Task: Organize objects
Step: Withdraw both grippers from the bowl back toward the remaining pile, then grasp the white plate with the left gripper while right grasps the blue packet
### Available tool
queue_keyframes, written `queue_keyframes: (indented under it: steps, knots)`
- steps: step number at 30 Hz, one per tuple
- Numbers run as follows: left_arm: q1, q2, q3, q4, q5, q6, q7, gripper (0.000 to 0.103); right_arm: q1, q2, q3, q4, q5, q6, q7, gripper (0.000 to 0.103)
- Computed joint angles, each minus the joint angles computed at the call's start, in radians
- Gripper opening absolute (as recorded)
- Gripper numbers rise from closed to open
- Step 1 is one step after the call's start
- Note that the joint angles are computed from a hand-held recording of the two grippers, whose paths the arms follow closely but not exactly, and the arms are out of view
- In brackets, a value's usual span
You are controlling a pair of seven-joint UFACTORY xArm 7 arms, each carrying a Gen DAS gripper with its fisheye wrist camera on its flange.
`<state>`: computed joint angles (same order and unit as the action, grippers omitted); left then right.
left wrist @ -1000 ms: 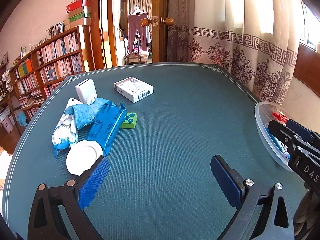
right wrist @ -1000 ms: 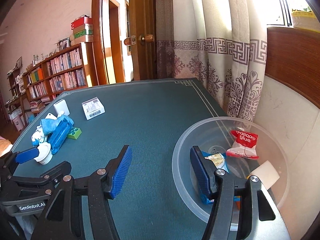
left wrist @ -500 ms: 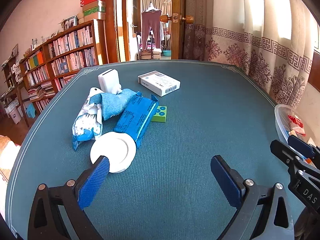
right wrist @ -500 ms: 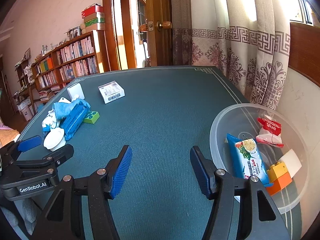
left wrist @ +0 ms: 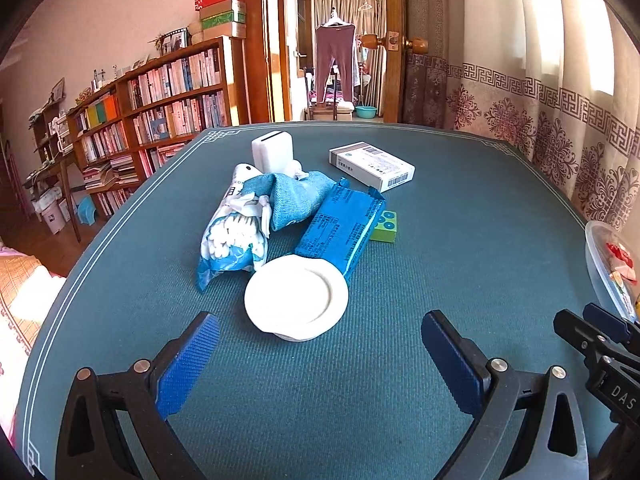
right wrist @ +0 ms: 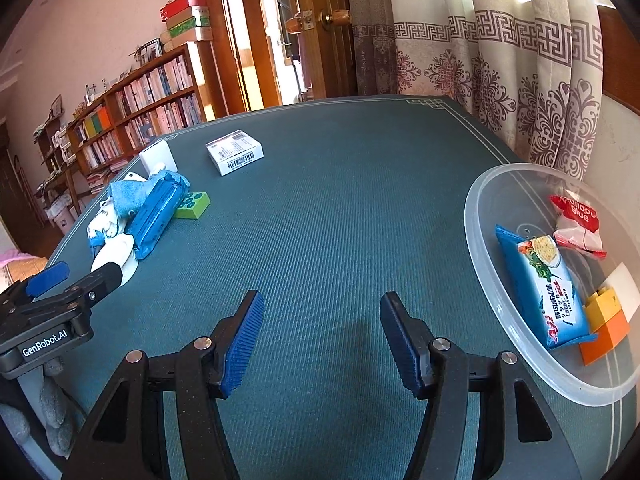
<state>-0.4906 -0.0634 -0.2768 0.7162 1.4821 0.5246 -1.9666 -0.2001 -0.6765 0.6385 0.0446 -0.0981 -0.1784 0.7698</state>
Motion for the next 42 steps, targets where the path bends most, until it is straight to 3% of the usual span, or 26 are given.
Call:
queue_keyframes:
  steps: [3, 9, 14, 22, 27, 34, 42]
  knots:
    - [0.008, -0.023, 0.005, -0.023, 0.004, -0.001, -0.026, 0.103, 0.011, 0.013, -0.030, -0.008, 0.007, -0.017, -0.002, 0.062]
    - [0.035, -0.059, 0.010, -0.073, -0.019, 0.004, -0.037, 0.103, 0.008, 0.020, -0.021, -0.009, 0.025, -0.032, -0.009, 0.062]
    - [0.077, -0.059, 0.031, -0.087, -0.041, -0.080, -0.043, 0.103, 0.015, 0.012, -0.019, -0.012, 0.034, -0.025, -0.011, 0.062]
    - [0.096, -0.001, 0.039, -0.027, -0.083, -0.152, 0.055, 0.103, 0.010, 0.023, -0.006, -0.007, 0.038, -0.031, -0.011, 0.062]
    - [0.087, 0.073, 0.053, 0.046, -0.170, -0.152, 0.195, 0.103, 0.009, 0.029, 0.001, -0.007, 0.046, -0.042, -0.009, 0.062]
    - [0.079, 0.111, 0.095, 0.070, -0.186, -0.189, 0.206, 0.102, 0.011, 0.030, 0.002, -0.008, 0.054, -0.044, -0.014, 0.062]
    - [0.082, 0.120, 0.113, 0.074, -0.124, -0.248, 0.173, 0.069, 0.016, 0.026, 0.003, -0.007, 0.057, -0.035, -0.012, 0.062]
